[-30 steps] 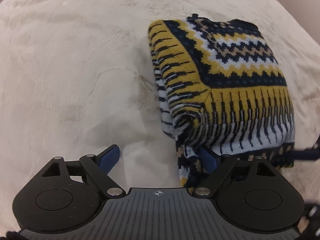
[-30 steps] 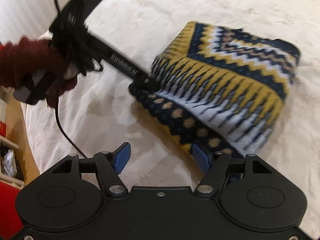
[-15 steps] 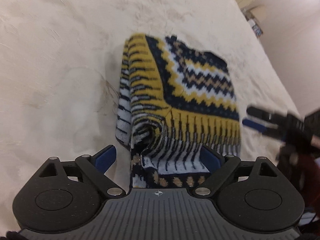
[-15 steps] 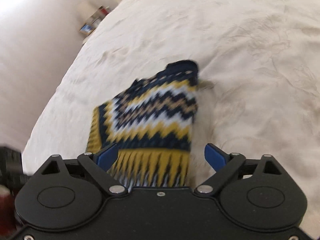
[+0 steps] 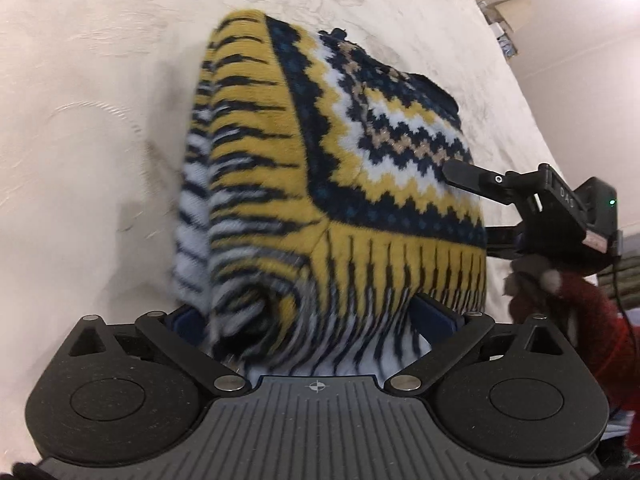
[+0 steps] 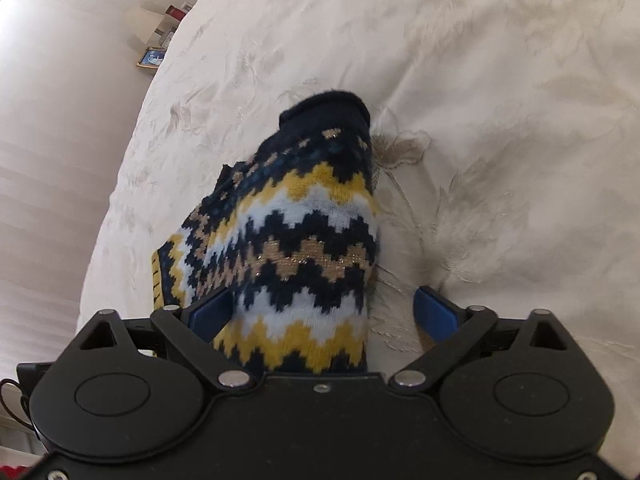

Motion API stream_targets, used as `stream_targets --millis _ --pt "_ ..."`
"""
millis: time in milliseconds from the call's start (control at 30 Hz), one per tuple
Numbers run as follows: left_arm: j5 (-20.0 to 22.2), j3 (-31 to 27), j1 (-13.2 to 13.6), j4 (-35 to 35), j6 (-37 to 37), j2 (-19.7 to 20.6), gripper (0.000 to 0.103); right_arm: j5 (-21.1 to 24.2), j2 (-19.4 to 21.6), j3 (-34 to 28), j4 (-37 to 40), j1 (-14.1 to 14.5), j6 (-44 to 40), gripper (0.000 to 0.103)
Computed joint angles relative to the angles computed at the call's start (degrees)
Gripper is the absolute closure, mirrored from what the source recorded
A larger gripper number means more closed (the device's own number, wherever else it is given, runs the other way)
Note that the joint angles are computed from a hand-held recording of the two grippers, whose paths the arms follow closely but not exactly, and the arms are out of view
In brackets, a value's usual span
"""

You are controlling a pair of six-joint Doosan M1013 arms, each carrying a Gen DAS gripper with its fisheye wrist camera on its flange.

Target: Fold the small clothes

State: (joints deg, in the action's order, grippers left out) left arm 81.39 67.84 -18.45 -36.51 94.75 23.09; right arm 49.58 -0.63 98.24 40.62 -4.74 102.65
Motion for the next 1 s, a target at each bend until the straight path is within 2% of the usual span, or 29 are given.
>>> stream_targets --millis 267,333,367,400,433,467,533,767,867,1000 --pt "0.3 -1.7 0.3 -2.7 -2.2 1.7 0.001 -2.2 0.8 1.2 7.7 -1.1 -2.9 0.0" --pt "1.3 -1.4 1.3 -6.3 -2.7 1.9 0.007 -2.1 0.8 1.2 8.9 -1.1 -3.5 0.001" --pt "2.2 -1.2 2.0 -8.8 -2.9 2.2 0.014 -1.7 0.7 1.5 10.4 -1.3 -4.6 0.006" --pt "2.8 -1.1 2.4 -9.9 -3.6 2.4 0.029 -1.1 0.8 1.5 11.6 -1.4 -5.4 0.014" --pt "3.7 -1.2 2.6 -10.7 -4.1 2.6 0.04 0.1 0.8 1.3 11.8 -1.4 -5.5 0.04" --pt "4.1 -1.3 2.6 -11.3 -3.8 2.7 0.043 1.0 0.9 0.7 9.0 -0.9 -3.8 0.047" --pt "4.1 -1.1 2.6 -12.2 -2.7 2.4 0.045 1.0 0.6 0.2 7.7 -0.4 -3.3 0.055" --pt "4.7 0.0 2.1 -14.8 -1.5 -0.2 0.045 3.3 -2.4 -2.1 2.4 1.0 0.1 0.056" --pt "4.9 2.2 1.8 -15.2 -1.2 -2.5 0.045 4.9 -5.0 -1.3 0.8 1.1 1.0 0.056" --pt "4.4 5.6 1.2 -14.6 -2.0 -5.9 0.045 7.9 -9.3 1.7 1.6 0.0 0.6 0.056"
